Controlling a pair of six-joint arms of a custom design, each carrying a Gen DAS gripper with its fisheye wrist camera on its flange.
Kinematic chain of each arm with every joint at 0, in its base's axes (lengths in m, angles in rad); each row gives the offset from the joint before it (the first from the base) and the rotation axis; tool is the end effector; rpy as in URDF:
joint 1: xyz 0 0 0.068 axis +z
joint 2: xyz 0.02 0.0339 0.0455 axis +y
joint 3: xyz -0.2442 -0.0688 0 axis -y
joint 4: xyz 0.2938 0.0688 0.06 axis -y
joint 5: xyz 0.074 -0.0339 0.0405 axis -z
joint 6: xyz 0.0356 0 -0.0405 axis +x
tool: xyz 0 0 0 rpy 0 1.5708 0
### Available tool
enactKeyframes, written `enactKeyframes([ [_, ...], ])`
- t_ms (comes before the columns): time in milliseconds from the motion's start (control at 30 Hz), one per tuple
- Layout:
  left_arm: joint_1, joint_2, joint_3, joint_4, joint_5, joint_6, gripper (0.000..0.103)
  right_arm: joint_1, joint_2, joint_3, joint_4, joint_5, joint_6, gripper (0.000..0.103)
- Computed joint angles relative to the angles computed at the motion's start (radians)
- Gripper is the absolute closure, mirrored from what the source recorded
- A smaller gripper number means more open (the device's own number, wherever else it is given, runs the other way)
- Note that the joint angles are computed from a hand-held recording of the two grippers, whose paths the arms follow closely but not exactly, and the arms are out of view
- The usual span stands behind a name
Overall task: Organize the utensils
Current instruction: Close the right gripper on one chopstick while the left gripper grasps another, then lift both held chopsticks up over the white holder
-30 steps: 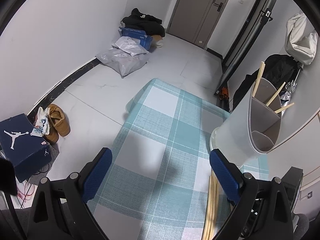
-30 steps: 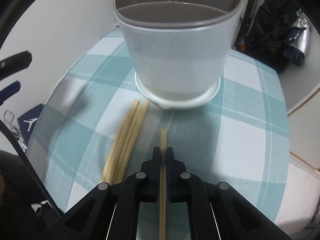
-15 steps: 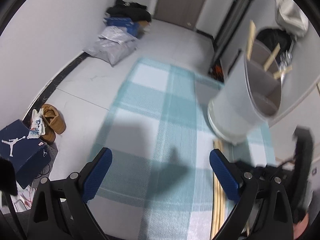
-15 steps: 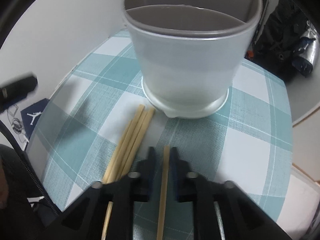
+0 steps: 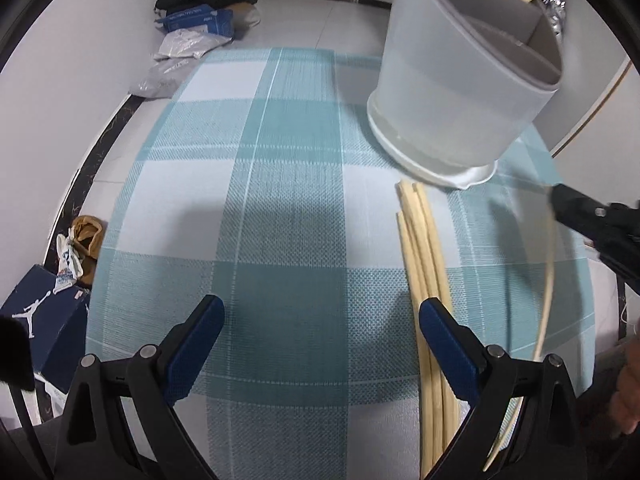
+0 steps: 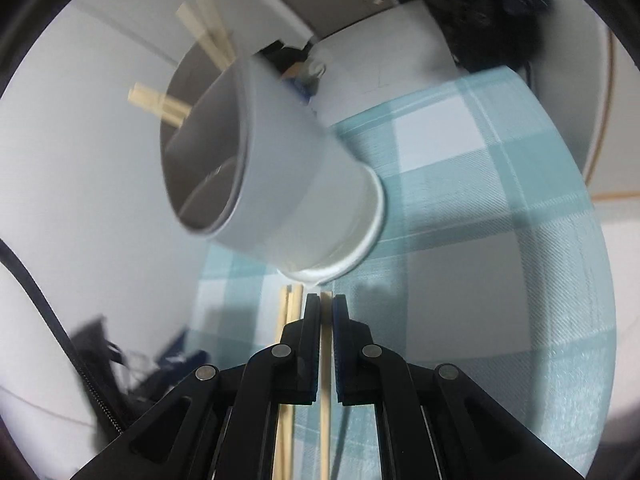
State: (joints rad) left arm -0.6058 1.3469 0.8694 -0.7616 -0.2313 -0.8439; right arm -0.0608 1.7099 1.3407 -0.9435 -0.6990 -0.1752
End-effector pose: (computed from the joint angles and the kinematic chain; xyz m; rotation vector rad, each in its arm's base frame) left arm 0.2428 -0.1582 0.1671 -0.3785 2.7155 -0.0658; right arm 0.3761 0.0001 0.2074 -0.2779 2.6504 0.9228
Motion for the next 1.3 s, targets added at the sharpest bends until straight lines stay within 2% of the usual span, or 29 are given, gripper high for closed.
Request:
enactKeyframes([
  [100,-0.01,0.027,0.02,-0.009,-0.016,-0.007,0.007,-0.038,0.018,0.017,-0.034,-0.036,-0.013,0.098],
  [333,-0.027,0.058,0.046,-0.012,-0.04,-0.024,0.007,-0.058,-0.074,-0.06,-0.026,-0.017,-0.053,0.098],
  [433,-0.043,0.084,0.067,-0.025,-0.048,-0.026,0.006,-0.033,-0.023,-0.028,0.035,0.003,-0.051,0.098],
  [633,-0.054,0.129,0.106,-0.041,-0.055,-0.002,0.01,-0.009,-0.092,-0.079,0.075,0.036,-0.078,0.098],
  [700,-0.049,0.133,0.113,-0.039,-0.06,-0.009,0.015,-0.029,-0.131,-0.098,0.043,0.028,-0.102,0.098],
  [767,-0.048,0.141,0.124,-0.029,-0.07,-0.003,0.035,-0.042,-0.131,-0.091,0.03,0.019,-0.109,0.098],
  [800,-0.051,0.152,0.136,-0.022,-0.074,0.007,0.041,-0.043,-0.126,-0.087,0.032,0.017,-0.106,0.098],
  [867,-0.055,0.173,0.156,-0.005,-0.075,0.026,0.066,-0.047,-0.123,-0.083,0.034,0.013,-0.102,0.098],
  [900,-0.06,0.184,0.167,0.001,-0.076,0.033,0.072,-0.051,-0.128,-0.083,0.03,0.011,-0.104,0.098],
  [967,-0.068,0.2,0.183,0.012,-0.067,0.041,0.095,-0.053,-0.133,-0.085,0.034,0.012,-0.107,0.098],
  [1033,-0.063,0.21,0.191,0.016,-0.062,0.047,0.1,-0.055,-0.139,-0.086,0.036,0.012,-0.111,0.098],
  [1133,-0.042,0.19,0.175,0.029,-0.052,0.033,0.101,-0.061,-0.15,-0.087,0.038,0.001,-0.114,0.098],
  [1300,-0.02,0.023,0.066,0.084,-0.115,-0.049,0.101,-0.064,-0.227,-0.132,0.115,0.024,-0.086,0.098],
])
